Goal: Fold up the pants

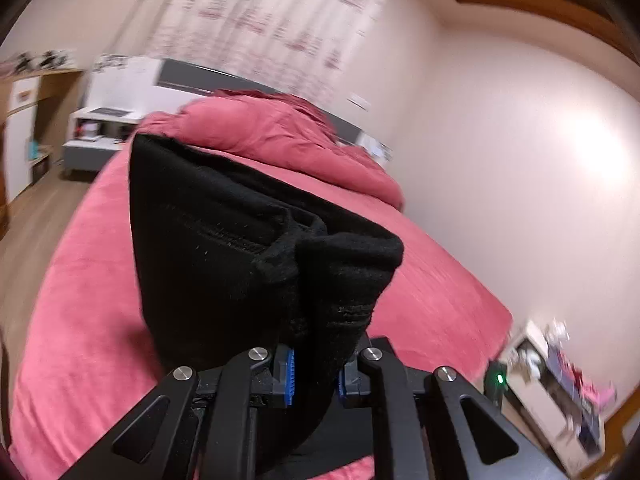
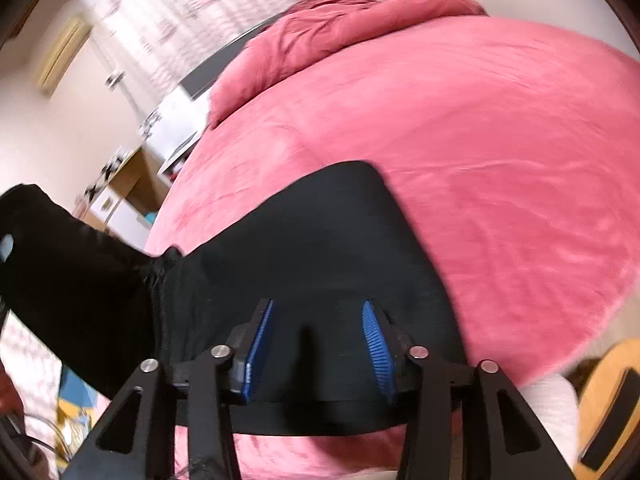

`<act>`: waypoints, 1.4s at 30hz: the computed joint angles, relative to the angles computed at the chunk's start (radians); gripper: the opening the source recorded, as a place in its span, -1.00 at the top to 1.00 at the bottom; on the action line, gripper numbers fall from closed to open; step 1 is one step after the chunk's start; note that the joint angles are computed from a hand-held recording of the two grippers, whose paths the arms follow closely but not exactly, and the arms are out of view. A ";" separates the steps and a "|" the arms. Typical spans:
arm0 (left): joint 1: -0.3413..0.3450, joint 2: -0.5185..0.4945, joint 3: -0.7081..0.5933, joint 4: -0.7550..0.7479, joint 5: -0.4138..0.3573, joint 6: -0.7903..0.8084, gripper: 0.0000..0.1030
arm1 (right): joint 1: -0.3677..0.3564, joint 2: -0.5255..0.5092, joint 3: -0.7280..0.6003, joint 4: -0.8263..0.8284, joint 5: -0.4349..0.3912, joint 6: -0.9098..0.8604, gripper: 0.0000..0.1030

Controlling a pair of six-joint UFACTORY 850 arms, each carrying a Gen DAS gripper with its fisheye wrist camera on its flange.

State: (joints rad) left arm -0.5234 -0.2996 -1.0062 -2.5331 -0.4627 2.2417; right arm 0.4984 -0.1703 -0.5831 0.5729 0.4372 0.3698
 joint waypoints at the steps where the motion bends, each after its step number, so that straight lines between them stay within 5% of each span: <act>1: -0.009 -0.010 -0.013 0.035 0.002 -0.018 0.74 | -0.013 0.012 0.017 -0.016 0.002 0.034 0.06; 19: -0.194 -0.300 -0.337 0.544 0.091 -0.376 0.74 | -0.067 0.101 0.217 -0.111 0.201 0.444 -0.04; 29: -0.240 -0.462 -0.514 1.012 0.096 -0.803 0.72 | -0.064 0.116 0.265 -0.089 0.267 0.530 -0.08; 37: -0.266 -0.508 -0.549 1.115 0.122 -0.869 0.71 | -0.070 0.117 0.280 -0.109 0.274 0.586 -0.10; 40: -0.274 -0.509 -0.537 1.104 0.124 -0.850 0.60 | -0.073 0.118 0.281 -0.108 0.269 0.584 -0.10; 42: -0.272 -0.502 -0.524 1.086 0.087 -0.825 0.30 | -0.075 0.118 0.283 -0.107 0.271 0.589 -0.10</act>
